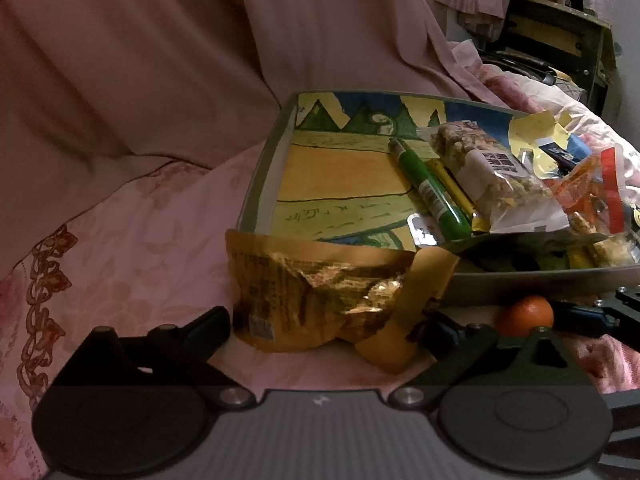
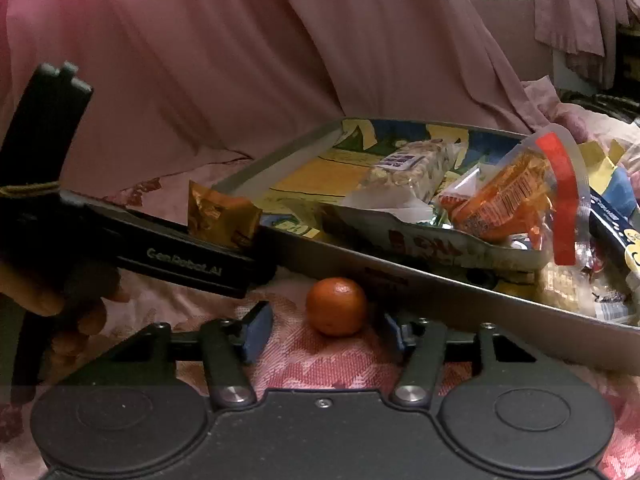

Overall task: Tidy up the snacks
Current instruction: 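Grasp the orange fruit with the right gripper while the left grasps the gold foil pouch, then lift the orange fruit and gold pouch over the tray box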

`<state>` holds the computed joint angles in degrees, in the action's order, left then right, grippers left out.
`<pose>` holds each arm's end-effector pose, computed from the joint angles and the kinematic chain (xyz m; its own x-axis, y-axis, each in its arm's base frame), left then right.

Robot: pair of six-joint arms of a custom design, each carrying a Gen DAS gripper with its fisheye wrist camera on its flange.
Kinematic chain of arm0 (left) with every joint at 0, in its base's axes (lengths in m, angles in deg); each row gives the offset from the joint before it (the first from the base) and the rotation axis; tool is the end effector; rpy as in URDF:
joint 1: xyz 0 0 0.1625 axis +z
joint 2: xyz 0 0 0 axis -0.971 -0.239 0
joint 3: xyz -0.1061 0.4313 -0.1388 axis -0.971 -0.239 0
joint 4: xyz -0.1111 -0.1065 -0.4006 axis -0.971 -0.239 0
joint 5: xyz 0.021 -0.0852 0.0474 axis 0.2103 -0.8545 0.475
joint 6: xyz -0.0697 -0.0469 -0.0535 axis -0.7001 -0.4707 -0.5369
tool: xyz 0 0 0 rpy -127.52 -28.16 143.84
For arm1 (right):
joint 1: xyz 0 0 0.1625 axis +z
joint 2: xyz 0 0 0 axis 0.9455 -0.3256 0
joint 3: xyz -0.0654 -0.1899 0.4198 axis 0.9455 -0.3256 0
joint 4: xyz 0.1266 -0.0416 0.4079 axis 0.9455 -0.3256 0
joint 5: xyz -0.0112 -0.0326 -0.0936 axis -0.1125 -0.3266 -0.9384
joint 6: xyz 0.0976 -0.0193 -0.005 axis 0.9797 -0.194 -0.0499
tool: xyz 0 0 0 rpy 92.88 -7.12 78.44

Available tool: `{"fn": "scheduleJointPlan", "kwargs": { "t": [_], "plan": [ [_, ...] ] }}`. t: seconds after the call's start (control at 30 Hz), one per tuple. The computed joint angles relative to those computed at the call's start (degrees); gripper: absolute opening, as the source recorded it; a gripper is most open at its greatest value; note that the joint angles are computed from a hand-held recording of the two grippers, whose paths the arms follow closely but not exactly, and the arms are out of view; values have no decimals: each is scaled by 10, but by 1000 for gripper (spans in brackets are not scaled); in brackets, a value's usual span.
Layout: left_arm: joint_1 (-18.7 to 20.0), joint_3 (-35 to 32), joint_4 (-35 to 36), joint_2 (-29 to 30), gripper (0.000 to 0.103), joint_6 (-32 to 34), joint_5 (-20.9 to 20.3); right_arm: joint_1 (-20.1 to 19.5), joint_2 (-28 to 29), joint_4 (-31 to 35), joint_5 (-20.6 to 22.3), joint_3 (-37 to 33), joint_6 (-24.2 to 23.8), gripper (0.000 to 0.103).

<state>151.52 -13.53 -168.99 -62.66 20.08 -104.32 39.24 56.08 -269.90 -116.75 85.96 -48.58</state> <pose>-0.0436 -0.8492 0.3096 -0.5723 0.5186 -0.6353 0.7832 0.5753 -0.2359 0.3601 -0.7569 -0.0488 -0.8050 -0.0192 0.5929 -0.5126 0.5257 -0.6789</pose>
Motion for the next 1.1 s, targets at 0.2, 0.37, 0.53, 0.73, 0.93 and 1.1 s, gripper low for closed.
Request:
{"fn": "scheduleJointPlan", "kwargs": {
  "t": [0.2, 0.37, 0.53, 0.73, 0.93, 1.1],
  "plan": [
    [-3, 4, 3, -4, 88, -13, 2, -1, 0, -3, -1, 0, -2, 44],
    [-3, 14, -8, -8, 85, -18, 3, -1, 1, -5, -5, -3, -2, 42],
    [-6, 32, -34, -14, 82, -25, 13, 0, 2, -5, -7, -4, 2, 38],
    [-16, 52, -58, -24, 81, -25, 47, 2, 2, -10, -12, -3, -1, 35],
    [-30, 69, -72, -43, 81, -23, 66, 5, -2, -11, -16, 2, 4, 35],
    [-45, 71, -81, -52, 81, -18, 70, 8, -11, -22, -6, 17, 9, 35]
  ]
}}
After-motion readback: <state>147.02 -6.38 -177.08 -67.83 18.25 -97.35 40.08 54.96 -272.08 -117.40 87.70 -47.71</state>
